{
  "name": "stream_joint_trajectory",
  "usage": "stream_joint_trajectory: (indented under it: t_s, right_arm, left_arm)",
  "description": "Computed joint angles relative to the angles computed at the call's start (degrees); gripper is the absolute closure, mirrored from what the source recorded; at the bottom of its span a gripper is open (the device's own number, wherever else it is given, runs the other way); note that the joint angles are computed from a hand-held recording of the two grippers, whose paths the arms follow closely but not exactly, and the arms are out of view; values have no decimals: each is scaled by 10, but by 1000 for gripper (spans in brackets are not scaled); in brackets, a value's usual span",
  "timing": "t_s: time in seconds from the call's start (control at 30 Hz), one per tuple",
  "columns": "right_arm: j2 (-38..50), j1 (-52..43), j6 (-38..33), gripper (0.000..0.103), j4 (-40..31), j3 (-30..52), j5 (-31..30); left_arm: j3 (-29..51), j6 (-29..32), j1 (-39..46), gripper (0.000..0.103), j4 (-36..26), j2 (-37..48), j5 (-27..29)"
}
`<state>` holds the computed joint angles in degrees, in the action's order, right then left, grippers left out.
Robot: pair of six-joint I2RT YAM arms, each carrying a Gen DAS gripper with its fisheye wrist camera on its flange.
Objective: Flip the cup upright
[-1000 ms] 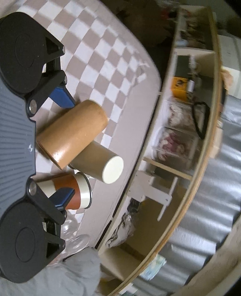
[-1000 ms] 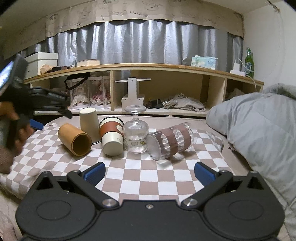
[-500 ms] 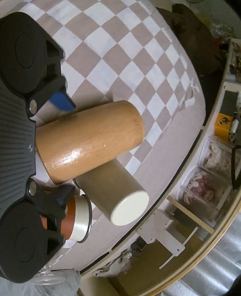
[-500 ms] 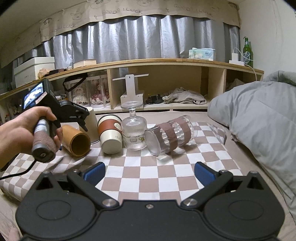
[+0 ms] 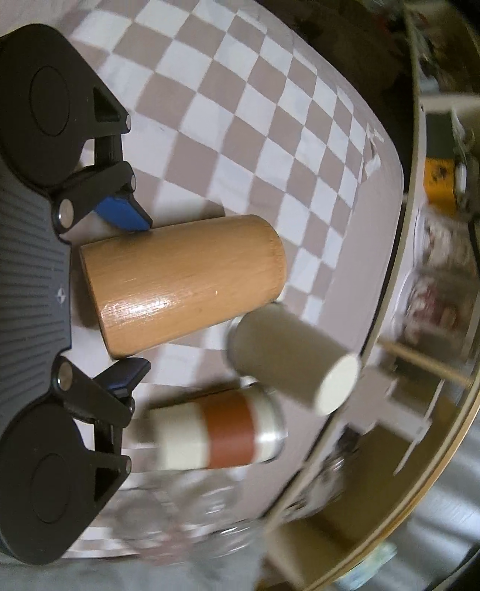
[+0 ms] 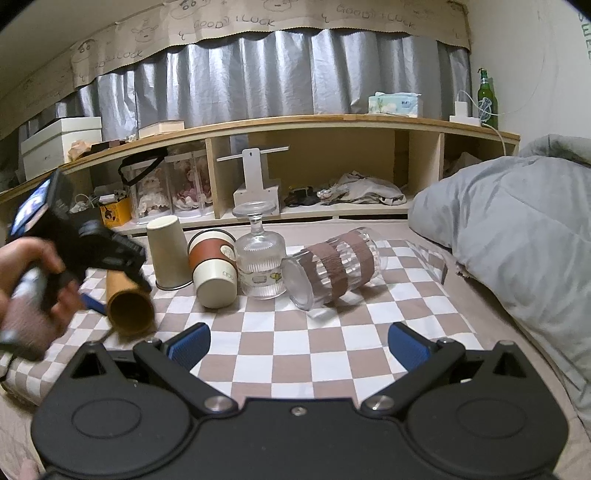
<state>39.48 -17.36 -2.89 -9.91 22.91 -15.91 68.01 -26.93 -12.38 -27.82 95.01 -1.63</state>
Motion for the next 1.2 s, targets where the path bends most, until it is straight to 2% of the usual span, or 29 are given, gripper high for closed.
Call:
stream_joint_trajectory:
  t_s: [0.2, 0.4, 0.5, 0.63, 0.67, 0.83, 0.9, 0.97, 1.07, 1.2]
  right_arm:
    - [-11, 5, 0, 0, -7, 2, 6]
    - [-10, 10, 7, 0, -2, 7, 0]
    - [37, 3, 32, 0, -3, 46, -48]
    - [139, 52, 44, 0, -16, 136, -63]
    - [166, 74, 43, 2, -13, 156, -57]
    - [329, 172, 55, 26, -21, 282, -61]
    - [401, 203, 73, 45, -36, 342, -70]
    - [468, 236, 90, 52, -57, 404, -58]
    - [551, 278, 96, 53, -88, 489, -36]
    - [640, 316, 71, 52, -141, 586, -21]
  left_arm:
    - [-90, 109, -9, 28, -4, -88, 22]
    - [-159, 168, -17, 27, 50, -137, 12]
    - [-171, 178, -8, 27, 62, -144, 25]
    - [-188, 180, 8, 27, 77, -154, 50]
    - [-192, 185, 12, 27, 78, -158, 56]
    - [-205, 202, 23, 26, 86, -166, 77]
    - [-207, 207, 26, 26, 89, -165, 82]
    - [-210, 215, 28, 25, 93, -163, 86]
    - [-212, 224, 35, 25, 97, -158, 99]
    - [-210, 227, 45, 24, 97, -153, 118]
